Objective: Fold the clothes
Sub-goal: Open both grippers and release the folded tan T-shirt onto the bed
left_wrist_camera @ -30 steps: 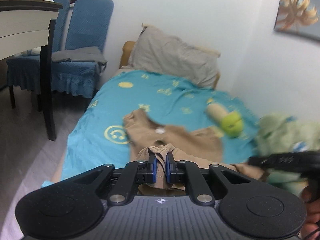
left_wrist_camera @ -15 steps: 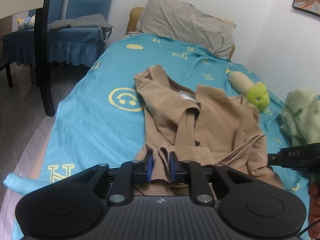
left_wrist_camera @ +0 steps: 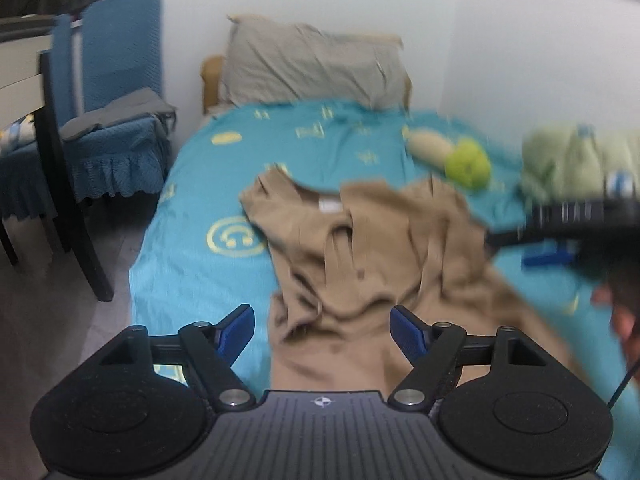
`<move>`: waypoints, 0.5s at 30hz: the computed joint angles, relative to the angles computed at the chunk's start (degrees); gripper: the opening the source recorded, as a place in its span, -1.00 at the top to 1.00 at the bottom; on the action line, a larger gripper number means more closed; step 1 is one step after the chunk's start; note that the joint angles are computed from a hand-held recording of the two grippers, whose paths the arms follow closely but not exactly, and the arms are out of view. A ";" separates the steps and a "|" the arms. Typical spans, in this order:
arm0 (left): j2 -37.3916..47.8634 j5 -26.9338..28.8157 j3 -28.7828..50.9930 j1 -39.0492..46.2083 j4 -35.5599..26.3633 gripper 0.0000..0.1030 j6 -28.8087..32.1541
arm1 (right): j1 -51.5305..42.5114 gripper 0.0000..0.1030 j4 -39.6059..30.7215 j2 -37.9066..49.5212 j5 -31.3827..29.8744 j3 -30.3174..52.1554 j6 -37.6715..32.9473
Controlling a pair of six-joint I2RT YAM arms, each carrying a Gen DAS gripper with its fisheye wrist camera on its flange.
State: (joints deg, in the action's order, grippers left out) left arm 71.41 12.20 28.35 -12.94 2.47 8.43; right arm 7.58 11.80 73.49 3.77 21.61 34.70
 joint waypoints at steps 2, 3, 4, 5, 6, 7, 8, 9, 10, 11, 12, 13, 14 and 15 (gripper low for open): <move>1.42 -1.87 -0.78 -1.35 1.13 -0.48 2.36 | 1.31 -0.41 1.04 0.01 1.20 -0.18 -1.27; 2.32 -4.01 -1.18 -2.61 2.40 -0.48 3.04 | 2.03 -0.41 1.95 -0.14 2.01 -0.48 -1.68; 3.67 -5.75 -1.27 -3.45 3.68 -0.48 3.89 | 2.68 -0.41 3.18 -0.57 3.09 -1.01 -1.78; 5.07 -7.41 -1.34 -4.26 5.17 -0.48 4.27 | 3.31 -0.41 4.59 -1.13 4.33 -1.66 -1.74; 6.58 -8.76 -1.26 -4.77 6.54 -0.48 4.27 | 4.27 -0.41 6.07 -1.72 6.67 -2.35 -1.40; 8.64 -9.94 -0.87 -5.05 8.01 -0.48 3.86 | 4.94 -0.44 6.92 -2.18 8.21 -2.67 -1.36; 10.48 -10.97 -0.45 -5.23 9.31 -0.47 3.17 | 5.32 -0.44 7.41 -2.57 8.96 -2.78 -1.59; 12.01 -11.65 -0.17 -5.04 10.72 -0.47 2.68 | 5.08 -0.44 7.46 -2.38 8.10 -2.48 -2.15; 13.54 -12.39 0.11 -4.89 12.16 -0.48 2.15 | 4.42 -0.43 6.85 -1.37 6.01 -1.63 -2.79; 15.07 -13.45 0.26 -5.00 14.00 -0.48 1.38 | 3.69 -0.43 5.57 0.21 3.49 -0.41 -3.41; 16.23 -14.20 0.55 -4.92 15.37 -0.48 0.40 | 3.29 -0.42 4.17 2.30 1.35 1.00 -3.88; 16.81 -14.13 0.54 -4.60 16.66 -0.48 -0.81 | 3.34 -0.42 3.46 4.62 -0.01 2.19 -4.24; 17.40 -14.07 0.54 -4.28 17.94 -0.47 -2.04 | 4.24 -0.42 2.60 7.05 0.52 3.52 -5.39; 18.00 -14.02 0.57 -3.94 19.17 -0.47 -3.29 | 5.51 -0.41 1.36 9.51 1.96 5.08 -6.91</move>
